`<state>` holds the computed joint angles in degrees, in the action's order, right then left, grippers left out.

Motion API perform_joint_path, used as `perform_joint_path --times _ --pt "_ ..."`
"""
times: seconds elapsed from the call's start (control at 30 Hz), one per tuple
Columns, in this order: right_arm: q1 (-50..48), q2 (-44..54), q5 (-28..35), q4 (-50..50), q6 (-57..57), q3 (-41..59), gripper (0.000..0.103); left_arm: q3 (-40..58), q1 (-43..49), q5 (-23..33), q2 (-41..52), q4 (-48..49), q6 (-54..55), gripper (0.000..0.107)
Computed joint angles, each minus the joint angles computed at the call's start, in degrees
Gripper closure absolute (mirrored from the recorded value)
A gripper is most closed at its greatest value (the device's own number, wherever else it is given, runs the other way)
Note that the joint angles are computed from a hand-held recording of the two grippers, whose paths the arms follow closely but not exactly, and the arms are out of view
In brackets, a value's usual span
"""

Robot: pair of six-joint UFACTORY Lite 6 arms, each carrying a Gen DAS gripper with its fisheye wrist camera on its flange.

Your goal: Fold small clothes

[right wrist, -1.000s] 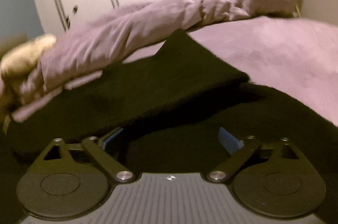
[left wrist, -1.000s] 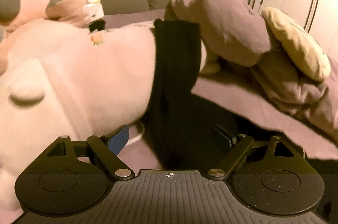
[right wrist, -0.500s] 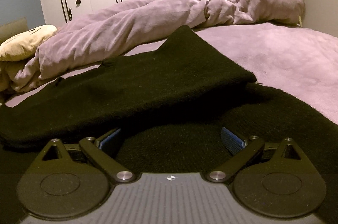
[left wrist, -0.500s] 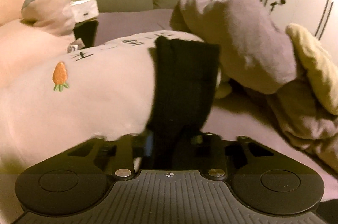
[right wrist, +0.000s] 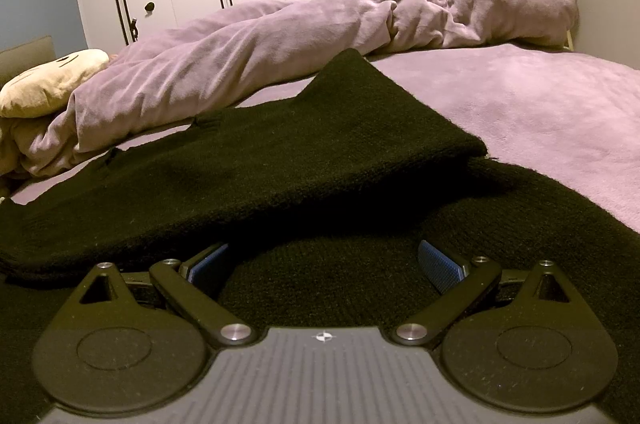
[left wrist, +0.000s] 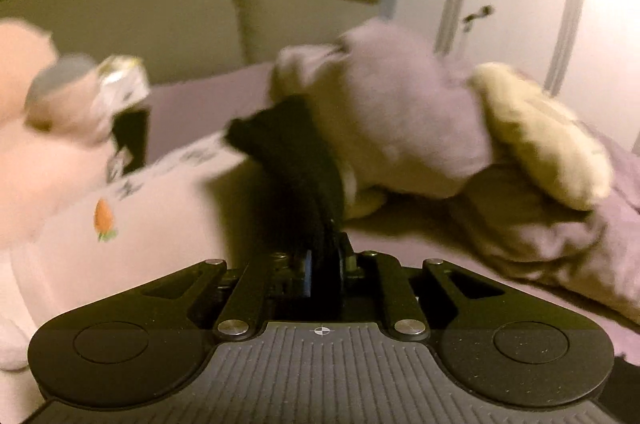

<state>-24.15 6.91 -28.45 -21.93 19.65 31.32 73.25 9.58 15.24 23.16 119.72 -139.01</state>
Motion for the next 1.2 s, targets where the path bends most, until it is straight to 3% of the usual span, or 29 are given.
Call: perform_joint_path --times 0.07,0.33,0.5,0.63,0.83,0.93,1.03,1.2 --pt "-0.2 0.0 -0.2 -0.4 0.3 0.0 0.004 -2.3 -3.2 1.4 -3.6 0.8 1.0 0.093" --pt "-0.4 0.1 -0.5 -0.8 0.5 -0.2 0.004 -5.1 -20.0 8.3 -12.1 -15.8 20.1 0.093" --pt "0.9 -0.7 3.9 -0.4 0.6 1.6 0.004 -5.7 -35.2 15.1 -13.5 -23.5 25.2 0.093" --pt "2.4 -4.8 16.3 -19.8 19.4 6.2 0.005 -1.6 -46.0 20.9 -8.5 -30.0 28.4 0.093" --pt "-5.4 -19.5 9.2 -55.1 55.0 -2.0 0.014 11.2 -56.7 26.0 7.1 -35.6 30.5 0.093" --pt "-12.7 -24.6 4.6 -71.9 70.1 -3.5 0.014 21.4 -60.0 26.9 17.4 -41.7 38.4 0.092" --pt "-19.0 -25.9 0.2 -77.7 73.9 -3.8 0.014 28.8 -61.7 26.8 25.1 -47.3 44.2 0.090" --pt "-22.3 -23.7 -1.4 -79.7 74.6 -2.5 0.014 38.9 -64.3 29.6 34.5 -51.4 47.1 0.084"
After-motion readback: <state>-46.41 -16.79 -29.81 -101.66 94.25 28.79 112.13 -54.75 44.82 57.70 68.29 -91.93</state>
